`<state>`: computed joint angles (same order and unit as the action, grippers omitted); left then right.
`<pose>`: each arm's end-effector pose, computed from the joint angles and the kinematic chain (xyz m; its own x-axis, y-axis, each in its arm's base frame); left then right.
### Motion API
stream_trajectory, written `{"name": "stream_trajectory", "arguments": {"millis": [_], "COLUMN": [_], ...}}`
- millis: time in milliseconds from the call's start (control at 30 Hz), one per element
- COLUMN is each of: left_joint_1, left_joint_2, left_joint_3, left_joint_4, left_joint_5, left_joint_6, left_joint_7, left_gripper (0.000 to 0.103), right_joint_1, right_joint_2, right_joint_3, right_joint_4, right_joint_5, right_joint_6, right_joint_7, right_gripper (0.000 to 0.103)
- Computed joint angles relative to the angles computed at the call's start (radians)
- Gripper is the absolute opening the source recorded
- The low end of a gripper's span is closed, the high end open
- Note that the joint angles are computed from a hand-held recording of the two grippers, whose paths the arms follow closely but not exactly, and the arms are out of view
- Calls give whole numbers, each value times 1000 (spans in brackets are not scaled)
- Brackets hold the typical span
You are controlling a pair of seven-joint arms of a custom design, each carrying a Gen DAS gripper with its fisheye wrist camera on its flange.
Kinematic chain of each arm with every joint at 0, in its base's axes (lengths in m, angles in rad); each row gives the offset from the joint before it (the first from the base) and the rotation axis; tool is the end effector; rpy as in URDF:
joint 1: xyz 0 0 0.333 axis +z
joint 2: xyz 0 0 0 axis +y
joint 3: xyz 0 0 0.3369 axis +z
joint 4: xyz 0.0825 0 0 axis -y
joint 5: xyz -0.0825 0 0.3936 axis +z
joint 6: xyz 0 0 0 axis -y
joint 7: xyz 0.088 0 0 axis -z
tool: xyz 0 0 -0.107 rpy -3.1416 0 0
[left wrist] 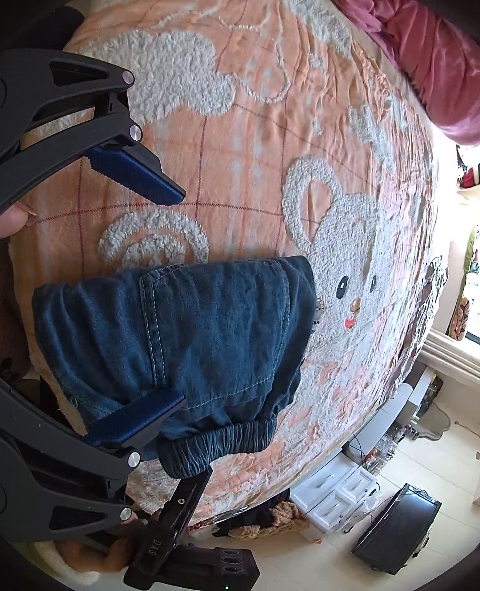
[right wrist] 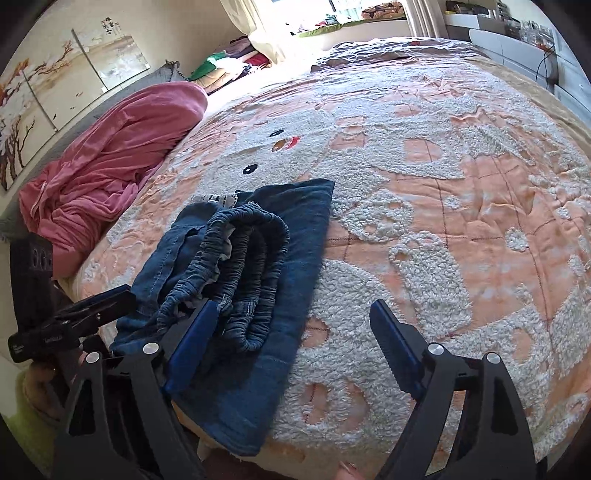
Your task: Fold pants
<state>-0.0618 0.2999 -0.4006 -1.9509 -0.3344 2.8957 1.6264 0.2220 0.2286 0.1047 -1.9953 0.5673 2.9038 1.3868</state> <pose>0.6146 -0.2606 0.4241 -0.2577 -0.9057 0.3365 -0.8310 0.0301 -0.5555 0.6266 0.1737 0.4334 0.1067 -0.9311 -0.3487 -0.8131 0.1201 -0.5695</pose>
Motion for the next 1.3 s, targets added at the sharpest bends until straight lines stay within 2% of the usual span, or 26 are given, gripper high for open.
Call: {"name": "stream_trajectory", "arguments": {"millis": [133,167,200,267,333,367,400,433,467,533,567,600,700,767,833,900,1033,1133,1233,1300], "left_joint_1": [-2,2,6,18,32,43,54,62,76,67,70,66,51,47,38,8,-9,-61,-99,-122], "left_joint_2": [33,41,47,62,74,78,83,86,92,94,95,90,77,68,63,60,94,141,199,240], "left_joint_3": [-8,-14,-23,-40,-59,-74,-89,-101,-119,-113,-119,-118,-104,-100,-88,-48,-2,75,131,164], "left_joint_4": [29,35,40,51,57,57,60,60,64,69,71,65,59,55,56,66,136,211,288,344], "left_joint_5": [9,7,1,-15,-30,-43,-56,-70,-88,-89,-94,-91,-70,-55,-28,28,124,225,310,355], "left_joint_6": [-3,-4,-5,-6,1,3,3,11,9,8,10,23,43,65,91,112,132,140,126,87], "left_joint_7": [14,18,21,31,48,63,80,91,108,103,112,117,110,107,96,55,-20,-94,-146,-189], "left_gripper": [93,93,93,93,91,89,83,74,69,53,49,42,36,35,35,35,35,35,36,36], "right_joint_1": [-50,-50,-48,-85,-98,-99,-105,-119,-119,-112,-118,-110,-76,-70,-46,-34,-10,2,60,72], "right_joint_2": [39,53,67,98,117,123,128,135,142,147,146,140,125,118,124,143,217,301,397,451], "right_joint_3": [56,53,47,84,95,98,105,119,119,117,127,125,110,112,92,83,57,37,-43,-67], "right_joint_4": [50,66,83,119,140,148,156,168,178,185,186,181,174,183,206,249,379,507,639,707], "right_joint_5": [137,148,150,250,312,332,359,403,427,460,500,516,506,516,461,412,267,164,-3,-75], "right_joint_6": [-22,-32,-47,-75,-89,-86,-94,-113,-123,-118,-114,-96,-50,-40,-36,-40,-61,-90,-125,-160], "right_joint_7": [-103,-104,-97,-159,-197,-221,-251,-290,-304,-340,-380,-401,-432,-457,-432,-411,-319,-232,-79,-15], "right_gripper": [75,73,72,71,69,61,51,49,47,33,26,23,19,18,18,18,18,18,18,18]}}
